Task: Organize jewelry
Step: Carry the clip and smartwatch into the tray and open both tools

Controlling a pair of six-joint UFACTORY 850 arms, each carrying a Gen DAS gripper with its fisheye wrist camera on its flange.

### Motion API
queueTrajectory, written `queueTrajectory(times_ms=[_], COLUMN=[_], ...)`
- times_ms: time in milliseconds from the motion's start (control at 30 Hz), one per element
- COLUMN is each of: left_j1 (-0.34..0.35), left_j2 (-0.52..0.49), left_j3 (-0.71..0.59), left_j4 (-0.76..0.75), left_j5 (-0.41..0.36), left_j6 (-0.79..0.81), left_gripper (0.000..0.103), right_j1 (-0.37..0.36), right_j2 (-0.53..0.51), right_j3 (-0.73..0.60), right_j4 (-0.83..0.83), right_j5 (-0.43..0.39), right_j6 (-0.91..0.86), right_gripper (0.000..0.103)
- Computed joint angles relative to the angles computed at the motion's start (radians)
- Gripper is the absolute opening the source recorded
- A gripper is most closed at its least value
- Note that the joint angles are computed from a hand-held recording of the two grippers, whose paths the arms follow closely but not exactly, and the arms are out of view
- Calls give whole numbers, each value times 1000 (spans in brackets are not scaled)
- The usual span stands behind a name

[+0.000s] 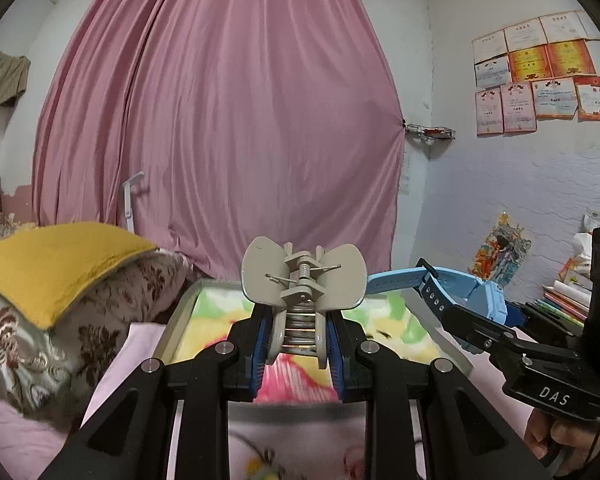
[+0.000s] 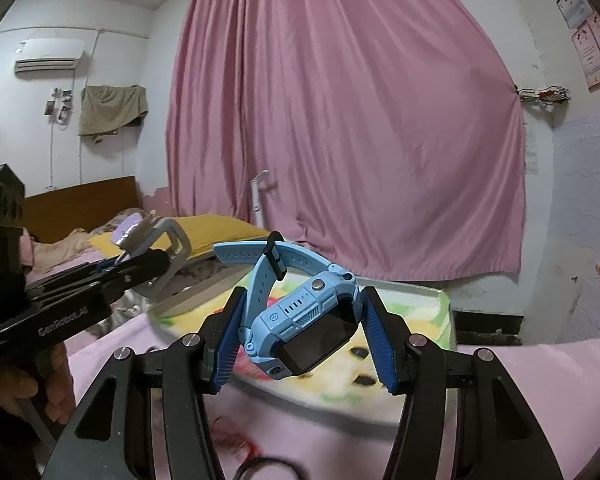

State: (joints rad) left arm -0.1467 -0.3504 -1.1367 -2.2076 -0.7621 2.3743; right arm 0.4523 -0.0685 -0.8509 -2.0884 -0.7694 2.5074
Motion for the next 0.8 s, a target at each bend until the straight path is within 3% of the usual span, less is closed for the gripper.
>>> queueTrajectory(times_ms=[200,500,800], left_j1=[-29,-41,-71], left_j2=[-70,-178,-221], left_j3=[-98,-253,-321], left_j4=[66,441,747], left_j5=[74,197,303], left_j6=[-80,-515,-774], left_gripper=[24,24,24], right_j1=[-44,-119,-177], right_j2=[-55,-107,-165], right_j3=[-52,-108,-162], right_j4=[23,171,279], right_j5=[48,262,438], right_j6=[9,-71,-182], right_gripper=[51,51,51])
